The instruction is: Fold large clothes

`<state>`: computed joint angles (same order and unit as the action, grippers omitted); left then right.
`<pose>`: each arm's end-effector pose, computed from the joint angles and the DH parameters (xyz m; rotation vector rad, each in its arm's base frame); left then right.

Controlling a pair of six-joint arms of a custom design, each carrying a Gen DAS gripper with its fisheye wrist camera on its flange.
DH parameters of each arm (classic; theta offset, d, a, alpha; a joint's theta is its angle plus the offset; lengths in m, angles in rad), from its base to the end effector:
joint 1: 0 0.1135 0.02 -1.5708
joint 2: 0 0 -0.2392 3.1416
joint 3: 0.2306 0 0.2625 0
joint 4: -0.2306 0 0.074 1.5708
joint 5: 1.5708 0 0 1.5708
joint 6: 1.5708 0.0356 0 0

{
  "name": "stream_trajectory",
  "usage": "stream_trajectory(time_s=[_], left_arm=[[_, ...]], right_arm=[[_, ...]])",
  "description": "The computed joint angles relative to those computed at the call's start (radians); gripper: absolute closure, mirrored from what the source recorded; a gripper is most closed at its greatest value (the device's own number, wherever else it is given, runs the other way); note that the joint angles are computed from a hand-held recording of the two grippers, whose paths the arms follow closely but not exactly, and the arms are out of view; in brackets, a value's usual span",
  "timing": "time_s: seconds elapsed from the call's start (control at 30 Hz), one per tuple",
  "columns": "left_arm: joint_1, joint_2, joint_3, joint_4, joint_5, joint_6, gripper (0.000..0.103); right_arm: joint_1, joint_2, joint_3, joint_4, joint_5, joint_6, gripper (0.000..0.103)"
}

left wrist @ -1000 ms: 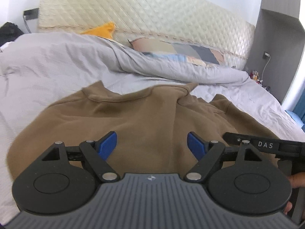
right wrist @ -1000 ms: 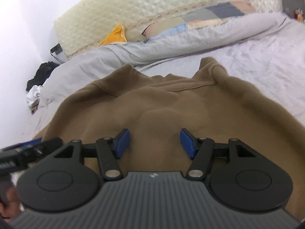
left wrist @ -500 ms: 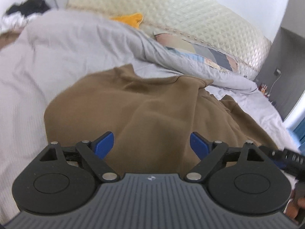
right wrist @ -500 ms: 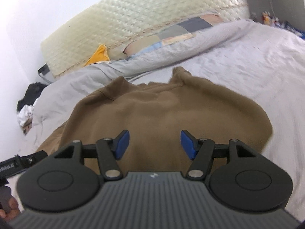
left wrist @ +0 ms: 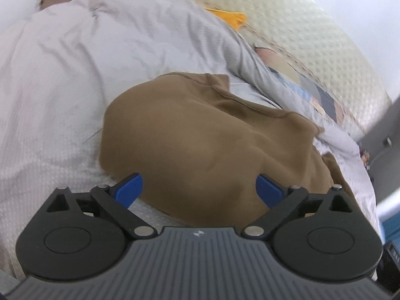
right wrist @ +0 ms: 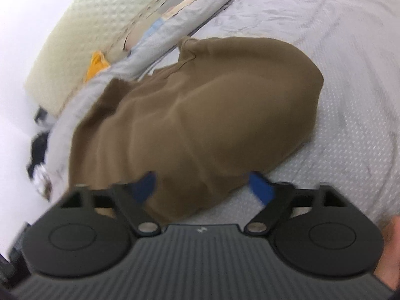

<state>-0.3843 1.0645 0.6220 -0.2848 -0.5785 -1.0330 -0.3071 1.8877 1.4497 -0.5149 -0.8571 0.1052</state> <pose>0.2281 -0.0712 0.1985 -0.9553 1.9424 -0.1417 0.3968 -0.0976 0.2074 0.1415 2.3028 0.9643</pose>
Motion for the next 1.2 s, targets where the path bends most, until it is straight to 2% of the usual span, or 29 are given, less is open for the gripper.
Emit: stream_trajectory(time_s=[0.1, 0.2, 0.27, 0.33, 0.47, 0.6, 0.73, 0.8, 0.87, 0.93, 1.03, 1.13, 1.2], left_arm=[[0.050, 0.016, 0.008, -0.003, 0.061, -0.036, 0.001], [0.113, 0.003, -0.027, 0.044, 0.161, -0.055, 0.001], [0.150, -0.003, -0.051, 0.080, 0.215, -0.064, 0.001], [0.190, -0.012, -0.085, 0.129, 0.280, -0.091, 0.001], [0.250, -0.041, -0.152, 0.213, 0.355, -0.148, 0.001], [0.320, -0.078, -0.256, 0.346, 0.437, -0.218, 0.001], [0.365, -0.079, -0.308, 0.422, 0.470, -0.298, 0.001], [0.387, -0.075, -0.332, 0.475, 0.483, -0.330, 0.001], [0.411, -0.046, -0.376, 0.610, 0.500, -0.362, 0.001], [0.439, -0.018, -0.379, 0.637, 0.536, -0.376, 0.001], [0.458, 0.046, -0.374, 0.698, 0.552, -0.420, 0.001], [0.484, 0.156, -0.358, 0.794, 0.591, -0.466, 0.002], [0.492, 0.213, -0.324, 0.793, 0.609, -0.464, 0.002]], right_arm=[[-0.007, 0.052, 0.036, -0.006, -0.039, 0.086, 0.000], [-0.025, 0.112, 0.055, 0.030, -0.111, 0.242, 0.000], [-0.036, 0.147, 0.043, 0.114, -0.157, 0.384, 0.000], [-0.032, 0.158, 0.013, 0.212, -0.138, 0.493, 0.000], [-0.004, 0.194, -0.006, 0.366, -0.138, 0.624, 0.000], [0.022, 0.218, -0.002, 0.470, -0.111, 0.741, 0.000], [0.020, 0.220, -0.020, 0.556, -0.120, 0.807, 0.000], [0.026, 0.215, -0.040, 0.658, -0.134, 0.876, 0.000], [0.023, 0.200, -0.084, 0.800, -0.162, 0.960, 0.000], [0.024, 0.182, -0.108, 0.863, -0.172, 0.978, 0.000], [0.035, 0.174, -0.095, 0.807, -0.155, 0.917, 0.000], [0.039, 0.193, -0.076, 0.777, -0.145, 0.929, 0.000], [0.042, 0.191, -0.068, 0.740, -0.136, 0.905, 0.000]])
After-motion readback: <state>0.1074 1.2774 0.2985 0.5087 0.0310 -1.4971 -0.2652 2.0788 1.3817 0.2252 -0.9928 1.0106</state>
